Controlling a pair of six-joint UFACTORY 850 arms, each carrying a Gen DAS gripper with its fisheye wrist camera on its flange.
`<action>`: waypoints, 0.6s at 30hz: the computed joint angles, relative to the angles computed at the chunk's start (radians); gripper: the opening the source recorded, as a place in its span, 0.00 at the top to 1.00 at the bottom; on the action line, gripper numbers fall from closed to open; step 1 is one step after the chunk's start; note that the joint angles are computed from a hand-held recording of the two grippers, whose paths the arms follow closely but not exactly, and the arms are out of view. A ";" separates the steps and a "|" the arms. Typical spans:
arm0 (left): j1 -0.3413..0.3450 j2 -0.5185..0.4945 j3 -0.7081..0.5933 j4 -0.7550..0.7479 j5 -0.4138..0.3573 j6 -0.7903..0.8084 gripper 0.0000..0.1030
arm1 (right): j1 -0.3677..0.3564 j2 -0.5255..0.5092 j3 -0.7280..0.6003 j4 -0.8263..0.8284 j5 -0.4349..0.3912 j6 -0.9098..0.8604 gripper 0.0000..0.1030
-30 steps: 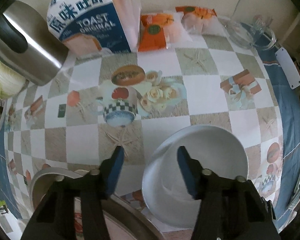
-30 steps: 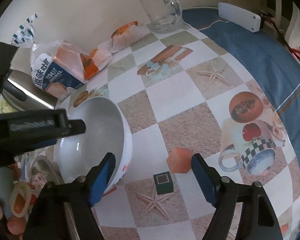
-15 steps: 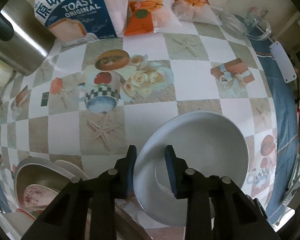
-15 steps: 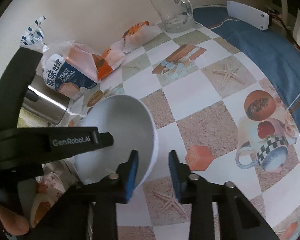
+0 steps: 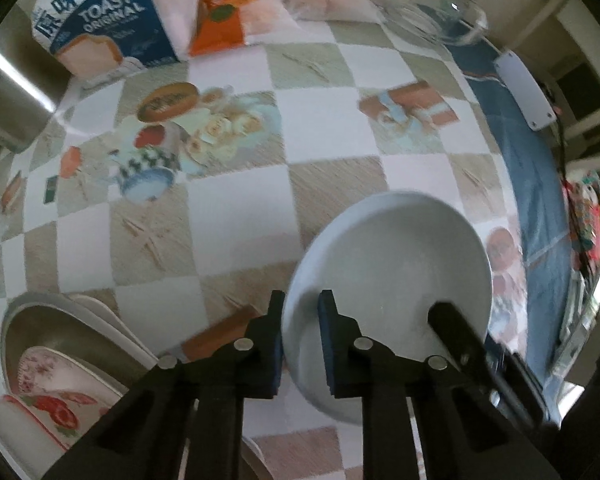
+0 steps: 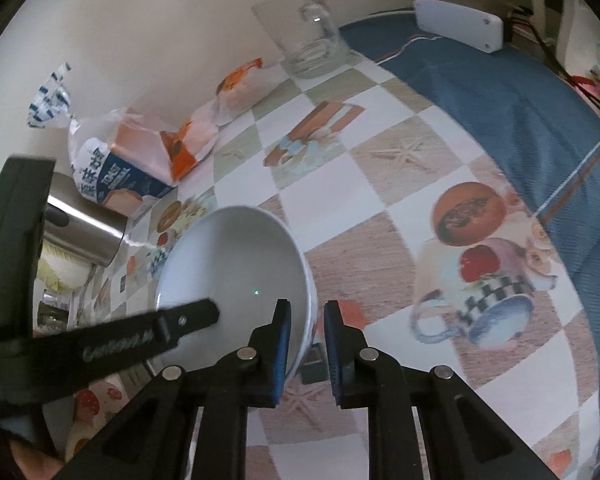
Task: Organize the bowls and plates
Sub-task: 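Lift the white round bowl and carry it over the basin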
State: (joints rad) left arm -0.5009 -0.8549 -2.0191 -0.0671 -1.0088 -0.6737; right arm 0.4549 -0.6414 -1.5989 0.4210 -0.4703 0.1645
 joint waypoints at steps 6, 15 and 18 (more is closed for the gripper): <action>-0.019 0.008 0.003 -0.042 0.005 0.014 0.88 | -0.039 0.028 0.039 0.039 -0.002 -0.025 0.82; -0.028 0.052 0.052 -0.042 0.067 -0.019 0.88 | -0.055 0.061 0.059 0.034 -0.006 -0.029 0.82; -0.021 0.073 0.086 -0.055 0.091 -0.014 0.88 | -0.053 0.079 0.064 0.007 0.006 -0.012 0.82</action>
